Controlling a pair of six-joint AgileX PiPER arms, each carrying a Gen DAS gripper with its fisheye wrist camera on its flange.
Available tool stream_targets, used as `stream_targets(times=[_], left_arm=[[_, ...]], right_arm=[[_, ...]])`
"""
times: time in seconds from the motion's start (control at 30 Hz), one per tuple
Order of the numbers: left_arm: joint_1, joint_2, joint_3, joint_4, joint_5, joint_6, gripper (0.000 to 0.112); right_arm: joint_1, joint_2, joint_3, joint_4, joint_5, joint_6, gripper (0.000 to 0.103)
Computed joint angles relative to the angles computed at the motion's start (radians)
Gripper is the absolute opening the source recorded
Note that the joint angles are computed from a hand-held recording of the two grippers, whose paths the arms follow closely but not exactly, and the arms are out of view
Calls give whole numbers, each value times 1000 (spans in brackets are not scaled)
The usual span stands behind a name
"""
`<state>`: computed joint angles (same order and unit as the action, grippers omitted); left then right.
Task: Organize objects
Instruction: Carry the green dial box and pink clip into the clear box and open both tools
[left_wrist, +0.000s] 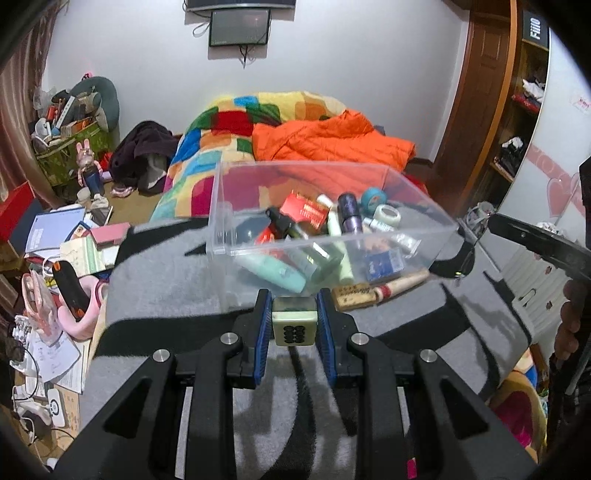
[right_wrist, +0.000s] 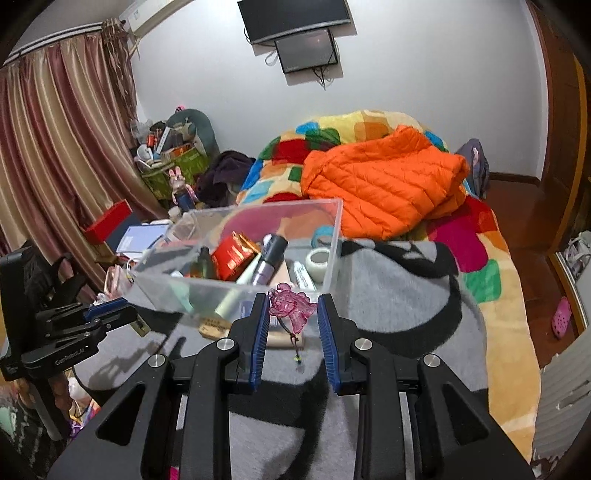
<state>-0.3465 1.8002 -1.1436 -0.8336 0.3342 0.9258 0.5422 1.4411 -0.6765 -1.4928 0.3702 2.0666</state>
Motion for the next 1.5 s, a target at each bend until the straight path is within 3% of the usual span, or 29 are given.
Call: stream_targets(times=[0.37, 0.87, 1.1, 1.33, 1.43, 1.5], left_arm=[[11, -5, -99, -61, 25, 39, 24], [17, 194, -374, 185, 81, -247, 24], [35, 333, -528, 253, 198, -351, 24], [25, 321, -504, 246, 192, -328, 26], [23, 292, -469, 228, 174, -306, 36], [21, 265, -435, 209, 151, -286, 42]], right_arm=[[-22, -29, -55, 14, 10, -55, 24], [-125, 147, -217, 103, -103, -208, 24], [-162, 281, -286, 312, -165, -427, 24], [-178, 350, -337, 550, -158, -659, 25], [-189, 339, -334, 697, -177, -806, 33], [-188, 325, -326, 713, -185, -818, 43]])
